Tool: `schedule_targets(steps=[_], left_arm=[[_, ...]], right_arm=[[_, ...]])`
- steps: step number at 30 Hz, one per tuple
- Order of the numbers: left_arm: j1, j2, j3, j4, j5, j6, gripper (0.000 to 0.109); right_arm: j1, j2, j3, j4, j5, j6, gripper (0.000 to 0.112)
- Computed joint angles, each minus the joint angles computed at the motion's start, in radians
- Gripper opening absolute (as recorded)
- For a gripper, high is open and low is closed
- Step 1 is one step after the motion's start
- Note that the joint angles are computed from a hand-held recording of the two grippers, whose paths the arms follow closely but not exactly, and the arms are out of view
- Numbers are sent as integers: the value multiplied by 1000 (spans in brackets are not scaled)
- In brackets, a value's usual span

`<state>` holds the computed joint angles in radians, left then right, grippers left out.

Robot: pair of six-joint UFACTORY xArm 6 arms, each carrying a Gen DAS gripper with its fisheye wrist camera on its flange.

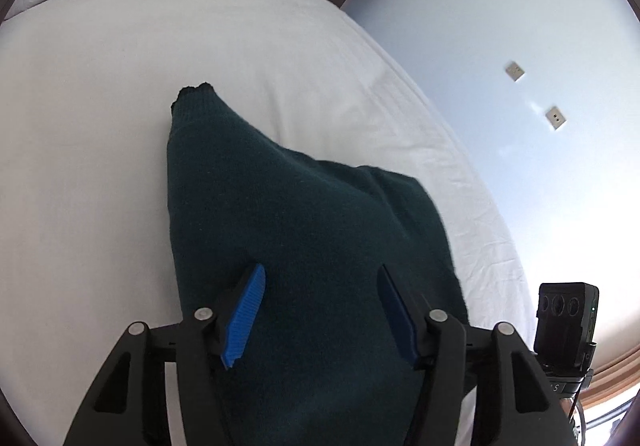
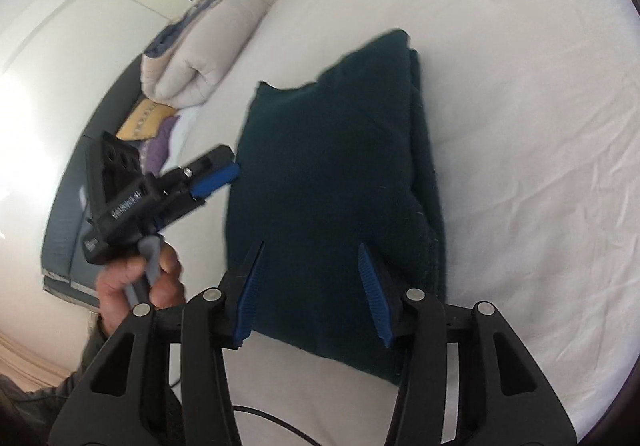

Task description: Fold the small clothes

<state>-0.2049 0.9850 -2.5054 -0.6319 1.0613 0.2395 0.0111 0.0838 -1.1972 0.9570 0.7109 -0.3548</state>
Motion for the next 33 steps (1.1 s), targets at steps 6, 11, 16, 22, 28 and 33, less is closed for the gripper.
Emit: schedule_targets(steps=[6,11,16,22,28,33], left_arm=[[-66,-88,196,221,-184,29,49],[-72,-145,284,242,-247,21,50],[-81,-233,458,222,-364,95,51],[-45,-403,660,43,-460,193,82],[25,-383,652,-16,-369,108,94],[48,-282,528,-60,-162,53,83]], right_arm=[[-42,-19,108,189,-24,-143,1],[0,-59,156,221,-110,-155,8],[19,-94,191,152,-140,-161,7],[11,-126,181,137,-138,-108,11],[-7,-122,133,97,-204,-63,76],[-61,36,-49,-59,-68,54,76]])
